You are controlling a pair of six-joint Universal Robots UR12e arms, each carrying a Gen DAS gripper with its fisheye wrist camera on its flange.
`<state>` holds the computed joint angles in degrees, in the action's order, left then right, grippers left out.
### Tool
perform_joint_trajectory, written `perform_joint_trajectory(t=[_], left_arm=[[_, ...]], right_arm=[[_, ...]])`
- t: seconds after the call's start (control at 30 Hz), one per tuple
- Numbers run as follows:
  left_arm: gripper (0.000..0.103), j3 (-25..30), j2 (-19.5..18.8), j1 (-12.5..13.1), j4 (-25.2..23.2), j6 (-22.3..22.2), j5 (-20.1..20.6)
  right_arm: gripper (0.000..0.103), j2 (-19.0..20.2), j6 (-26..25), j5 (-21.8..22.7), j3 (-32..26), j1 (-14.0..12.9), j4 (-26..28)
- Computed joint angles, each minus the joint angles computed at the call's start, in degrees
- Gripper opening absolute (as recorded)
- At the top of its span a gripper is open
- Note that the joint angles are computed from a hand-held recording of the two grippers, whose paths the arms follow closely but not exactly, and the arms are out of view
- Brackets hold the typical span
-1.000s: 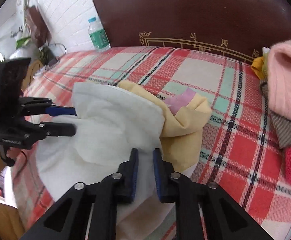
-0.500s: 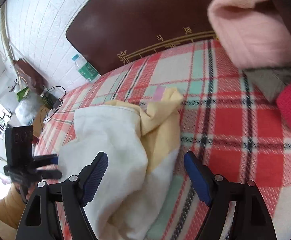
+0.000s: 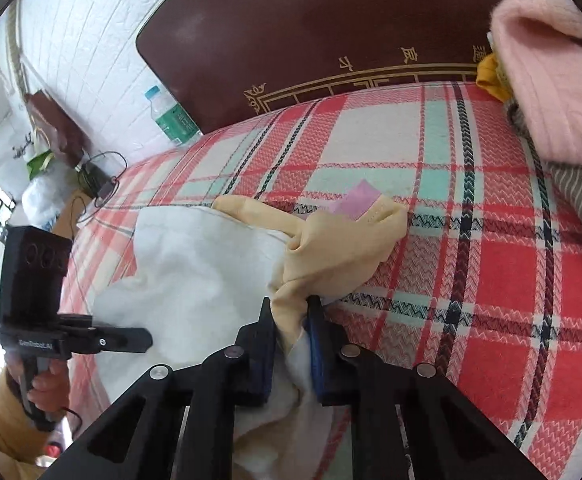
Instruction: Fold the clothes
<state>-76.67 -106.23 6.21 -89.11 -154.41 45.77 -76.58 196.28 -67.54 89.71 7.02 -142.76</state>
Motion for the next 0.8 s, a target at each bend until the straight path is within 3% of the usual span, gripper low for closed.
perform_joint_trajectory(t=[0.2, 0.3, 0.43, 0.6, 0.8], left_arm=[[0.012, 1.23, 0.64, 2.31, -4.65, 2.75, -6.49], [0.012, 2.2, 1.41, 4.52, -7.95, 5.71, -9.86], [0.012, 2.1, 3.78, 8.59, -8.62, 8.87, -11.74], [0.012, 0.43, 7.13, 15.82, -2.6, 7.23, -9.97], [0.012, -0.13, 8.34, 23.69, 7.42, 1.66, -3.86]], right_arm=[[0.009, -0.88, 5.84, 7.05, 0.32, -0.67, -4.85], [0.008, -0.68, 7.72, 9.5, -1.0, 0.01, -7.02], [0.008, 1.08, 9.63, 12.97, -4.54, 2.02, -9.68], [0.008, 7.5, 9.64, 17.01, -14.15, 6.77, -9.02], [0.008, 20.16, 13.88, 22.31, -31.49, 13.32, -6.05]])
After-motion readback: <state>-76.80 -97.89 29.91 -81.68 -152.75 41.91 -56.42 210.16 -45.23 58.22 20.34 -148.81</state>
